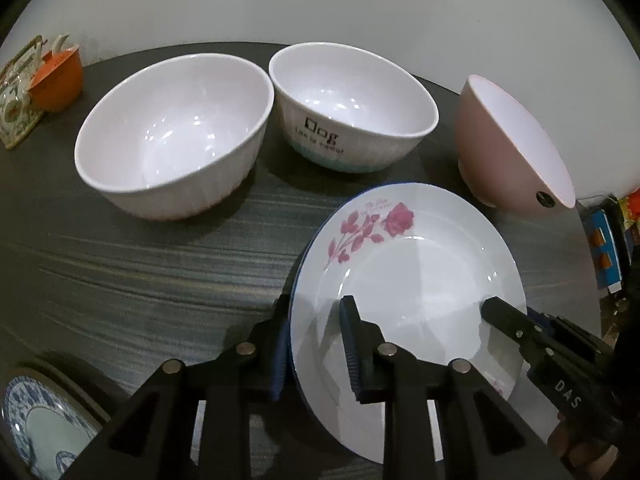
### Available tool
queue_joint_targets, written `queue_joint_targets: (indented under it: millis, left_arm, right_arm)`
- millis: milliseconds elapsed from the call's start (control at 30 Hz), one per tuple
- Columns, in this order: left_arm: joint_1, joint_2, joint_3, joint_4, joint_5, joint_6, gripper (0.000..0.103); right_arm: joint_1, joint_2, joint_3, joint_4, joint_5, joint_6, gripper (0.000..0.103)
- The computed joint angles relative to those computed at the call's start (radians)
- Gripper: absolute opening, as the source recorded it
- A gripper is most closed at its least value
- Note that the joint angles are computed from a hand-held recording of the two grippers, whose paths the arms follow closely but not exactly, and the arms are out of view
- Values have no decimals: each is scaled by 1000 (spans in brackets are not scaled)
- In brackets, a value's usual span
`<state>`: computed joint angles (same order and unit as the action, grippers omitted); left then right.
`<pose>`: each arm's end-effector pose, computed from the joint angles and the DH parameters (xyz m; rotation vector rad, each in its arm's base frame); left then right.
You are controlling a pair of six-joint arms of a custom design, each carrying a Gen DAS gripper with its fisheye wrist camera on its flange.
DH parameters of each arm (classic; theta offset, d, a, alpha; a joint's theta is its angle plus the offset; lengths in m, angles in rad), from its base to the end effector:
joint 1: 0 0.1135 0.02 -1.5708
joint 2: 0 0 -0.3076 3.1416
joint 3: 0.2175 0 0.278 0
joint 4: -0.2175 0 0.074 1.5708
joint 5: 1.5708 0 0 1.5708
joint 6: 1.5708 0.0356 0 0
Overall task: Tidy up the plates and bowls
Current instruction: 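Reach both grippers to the rim of the pink-flower white plate and close, then lift the pink-flower plate with both grippers and carry it over the blue-and-white stack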
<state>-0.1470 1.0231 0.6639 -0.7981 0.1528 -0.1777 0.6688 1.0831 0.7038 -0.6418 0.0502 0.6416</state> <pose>0.1762 -0.0316 0.2369 0.0020 2.7431 -0.3002 0.1639 0.1272 0.2470 -0.0172 2.6473 0.4022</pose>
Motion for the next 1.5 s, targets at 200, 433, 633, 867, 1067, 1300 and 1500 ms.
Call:
queue_joint_targets:
  millis: [200, 433, 633, 867, 1067, 1300, 1500]
  left_arm:
    - [24, -43, -14, -40, 21, 11, 22]
    - [5, 39, 4, 18, 25, -8, 21]
    - [2, 56, -1, 34, 26, -20, 20]
    - [-1, 53, -7, 44, 13, -31, 20]
    - [0, 31, -8, 36, 4, -39, 20]
    - [34, -31, -9, -5, 5, -22, 20]
    - [96, -106, -24, -47, 6, 7, 20]
  right_arm:
    - [35, -39, -19, -24, 3, 58, 17]
    - [52, -52, -26, -26, 9, 88, 16]
    - [82, -74, -29, -39, 25, 122, 15]
    - [150, -103, -30, -64, 62, 173, 15]
    - [209, -125, -24, -88, 93, 220, 15]
    - [305, -142, 12, -130, 154, 281, 15]
    - [432, -120, 63, -161, 224, 357, 15]
